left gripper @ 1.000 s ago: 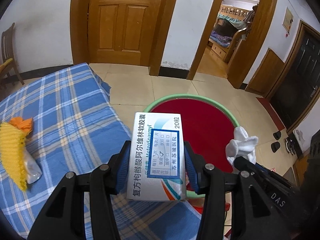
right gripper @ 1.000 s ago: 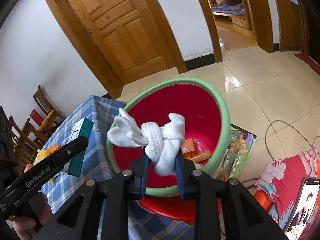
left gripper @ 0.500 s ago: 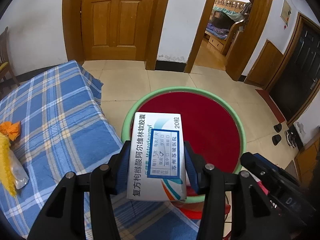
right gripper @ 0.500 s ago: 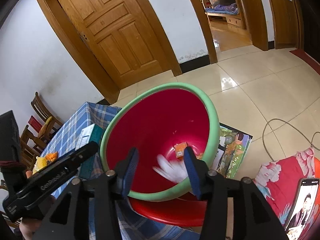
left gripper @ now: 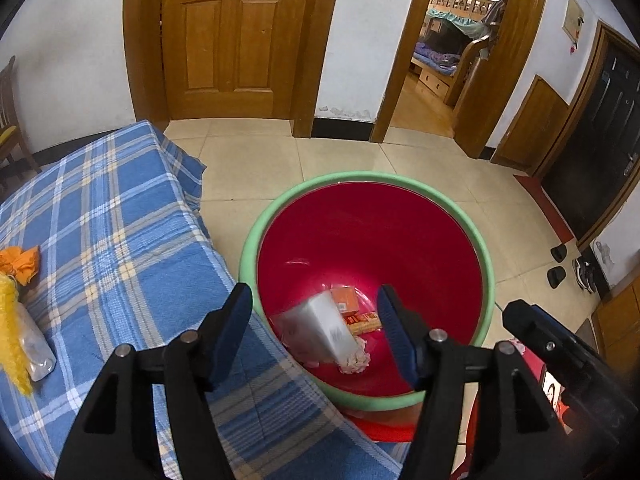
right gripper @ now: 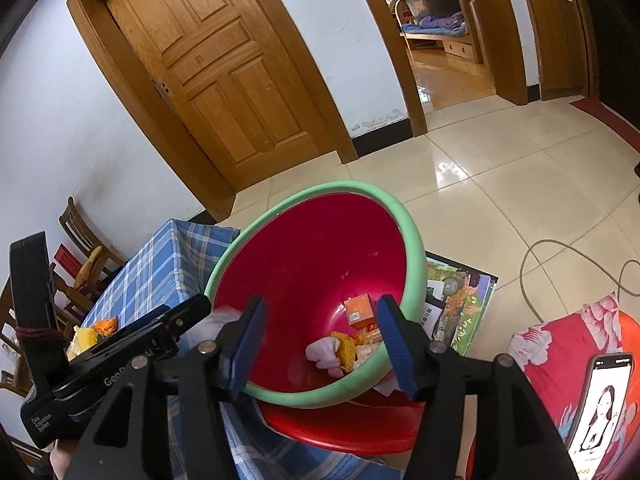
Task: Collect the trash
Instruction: 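Open both tools to drop the socks and box into the bucket, then move both open tools back over the table toward the yellow foam net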
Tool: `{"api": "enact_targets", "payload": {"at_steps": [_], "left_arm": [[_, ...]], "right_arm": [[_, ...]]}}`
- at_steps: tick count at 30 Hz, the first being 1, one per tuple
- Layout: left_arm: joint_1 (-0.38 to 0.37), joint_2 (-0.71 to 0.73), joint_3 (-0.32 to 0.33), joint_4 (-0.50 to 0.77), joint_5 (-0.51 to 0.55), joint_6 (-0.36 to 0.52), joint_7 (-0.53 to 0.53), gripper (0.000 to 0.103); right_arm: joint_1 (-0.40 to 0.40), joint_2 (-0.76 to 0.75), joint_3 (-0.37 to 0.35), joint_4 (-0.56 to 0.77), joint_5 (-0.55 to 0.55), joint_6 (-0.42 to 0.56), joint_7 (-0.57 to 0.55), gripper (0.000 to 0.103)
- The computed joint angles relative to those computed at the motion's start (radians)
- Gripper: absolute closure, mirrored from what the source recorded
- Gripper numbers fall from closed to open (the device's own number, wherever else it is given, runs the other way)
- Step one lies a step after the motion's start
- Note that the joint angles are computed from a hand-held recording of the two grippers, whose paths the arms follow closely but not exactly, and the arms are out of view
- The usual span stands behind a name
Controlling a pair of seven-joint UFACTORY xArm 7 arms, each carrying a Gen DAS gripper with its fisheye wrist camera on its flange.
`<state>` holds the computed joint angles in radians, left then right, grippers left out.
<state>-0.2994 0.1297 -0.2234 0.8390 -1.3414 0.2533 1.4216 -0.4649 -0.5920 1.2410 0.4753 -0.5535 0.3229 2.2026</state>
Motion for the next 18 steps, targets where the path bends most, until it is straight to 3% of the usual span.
{"api": "enact_targets", "payload": {"at_steps": [8, 18], "left_arm": [[0.014, -0.042, 0.022, -0.028, -0.018, 0.009, 0.004, 0.038], [0.028, -0.12, 0.07, -0.082, -0.019, 0.028, 0.003, 0.038]], "right_arm": [[0.024, -0.013, -0.012, -0.002, -0.004, 0.004, 0.003, 0.041], [0.018, -0.01, 0.01, 0.037, -0.002, 0.013, 0.0, 0.03]]}}
